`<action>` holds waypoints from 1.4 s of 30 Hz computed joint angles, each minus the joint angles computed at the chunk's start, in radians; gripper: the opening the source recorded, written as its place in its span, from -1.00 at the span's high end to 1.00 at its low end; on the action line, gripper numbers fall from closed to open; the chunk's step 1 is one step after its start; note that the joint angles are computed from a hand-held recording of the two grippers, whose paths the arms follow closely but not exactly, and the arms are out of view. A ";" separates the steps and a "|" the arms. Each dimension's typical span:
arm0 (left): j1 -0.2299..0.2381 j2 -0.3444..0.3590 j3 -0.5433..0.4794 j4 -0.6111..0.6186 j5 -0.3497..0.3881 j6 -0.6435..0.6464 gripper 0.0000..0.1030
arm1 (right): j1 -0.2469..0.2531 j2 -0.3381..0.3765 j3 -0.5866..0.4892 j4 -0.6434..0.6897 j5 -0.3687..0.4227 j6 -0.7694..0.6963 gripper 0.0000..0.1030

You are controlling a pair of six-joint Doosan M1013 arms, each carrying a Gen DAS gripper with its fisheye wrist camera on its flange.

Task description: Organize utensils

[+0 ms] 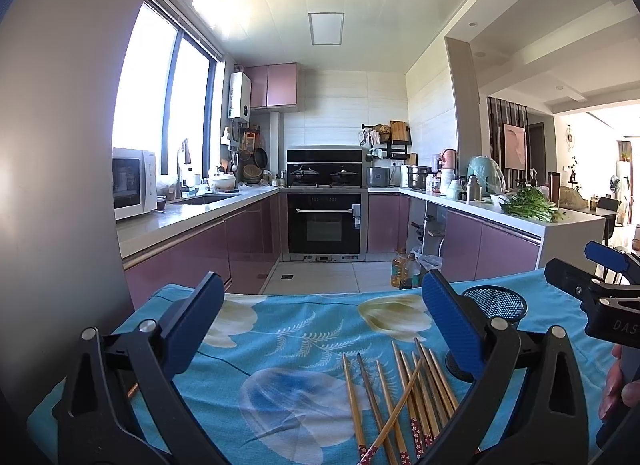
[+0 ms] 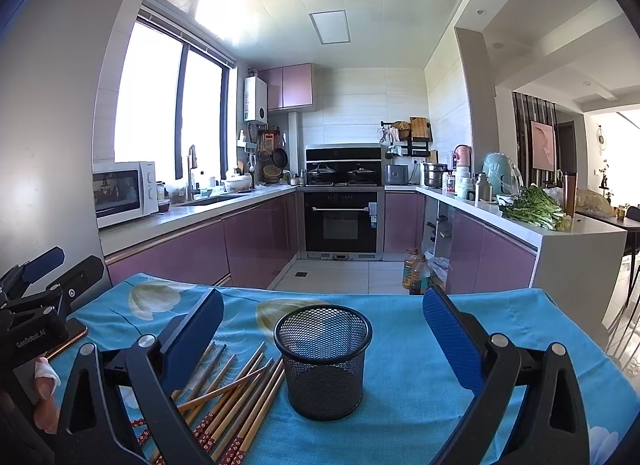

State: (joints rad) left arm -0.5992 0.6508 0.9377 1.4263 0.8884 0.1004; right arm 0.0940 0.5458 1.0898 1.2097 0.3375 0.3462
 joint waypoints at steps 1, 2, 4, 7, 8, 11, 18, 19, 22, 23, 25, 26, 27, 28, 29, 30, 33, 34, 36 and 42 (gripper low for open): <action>0.000 0.000 0.000 0.003 -0.001 -0.002 -0.89 | -0.001 0.000 0.000 0.005 0.001 -0.005 -0.87; 0.000 0.000 0.001 0.001 -0.003 -0.002 -0.89 | 0.001 0.002 -0.003 -0.005 0.000 0.004 -0.87; -0.001 0.000 0.000 0.005 -0.002 -0.004 -0.89 | 0.001 0.002 -0.003 0.001 0.001 0.001 -0.87; 0.000 0.000 0.001 0.008 -0.005 -0.007 -0.89 | 0.002 0.000 0.001 0.018 -0.004 -0.016 -0.87; 0.000 0.000 0.000 0.007 -0.007 -0.006 -0.89 | 0.003 0.000 0.001 0.023 -0.005 -0.022 -0.87; 0.000 -0.001 0.001 0.007 -0.008 -0.007 -0.89 | 0.003 0.000 0.002 0.025 -0.007 -0.022 -0.87; -0.001 0.000 0.001 0.006 -0.007 -0.008 -0.89 | 0.004 0.000 0.000 0.026 -0.013 -0.022 -0.87; -0.001 0.000 0.000 0.005 -0.007 -0.007 -0.89 | 0.005 0.001 0.000 0.027 -0.014 -0.021 -0.87; -0.001 0.000 0.002 0.009 -0.006 -0.009 -0.89 | 0.006 0.003 -0.002 0.027 -0.017 -0.023 -0.87; 0.000 -0.001 0.004 0.010 -0.009 -0.012 -0.89 | 0.006 0.003 -0.003 0.029 -0.019 -0.025 -0.87; -0.001 -0.001 0.004 0.009 -0.009 -0.013 -0.89 | 0.006 0.005 -0.006 0.031 -0.018 -0.026 -0.87; -0.001 -0.001 0.005 0.010 -0.009 -0.014 -0.89 | 0.006 0.003 0.000 0.044 -0.021 -0.040 -0.87; 0.000 -0.002 0.005 0.010 -0.011 -0.015 -0.89 | 0.005 0.002 0.001 0.051 -0.019 -0.047 -0.87; 0.000 -0.002 0.005 0.010 -0.011 -0.015 -0.89 | 0.004 0.001 0.003 0.051 -0.018 -0.046 -0.87; -0.001 -0.001 0.005 0.010 -0.009 -0.014 -0.89 | 0.005 0.001 0.003 0.054 -0.021 -0.049 -0.87; 0.000 -0.002 0.006 0.012 -0.010 -0.016 -0.89 | 0.005 0.000 0.006 0.063 -0.023 -0.058 -0.87; -0.001 0.000 0.002 0.009 -0.009 -0.011 -0.89 | 0.006 -0.003 0.012 0.072 -0.027 -0.067 -0.87; 0.000 -0.001 0.005 0.010 -0.010 -0.014 -0.89 | 0.006 -0.003 0.012 0.073 -0.027 -0.068 -0.87; 0.000 -0.001 0.005 0.009 -0.011 -0.015 -0.89 | 0.005 -0.004 0.012 0.077 -0.026 -0.073 -0.87; -0.001 0.000 0.004 0.011 -0.010 -0.017 -0.89 | 0.004 -0.003 0.012 0.081 -0.024 -0.076 -0.87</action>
State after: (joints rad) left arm -0.6001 0.6503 0.9420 1.4370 0.8782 0.0837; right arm 0.0978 0.5424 1.1021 1.2911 0.3133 0.2700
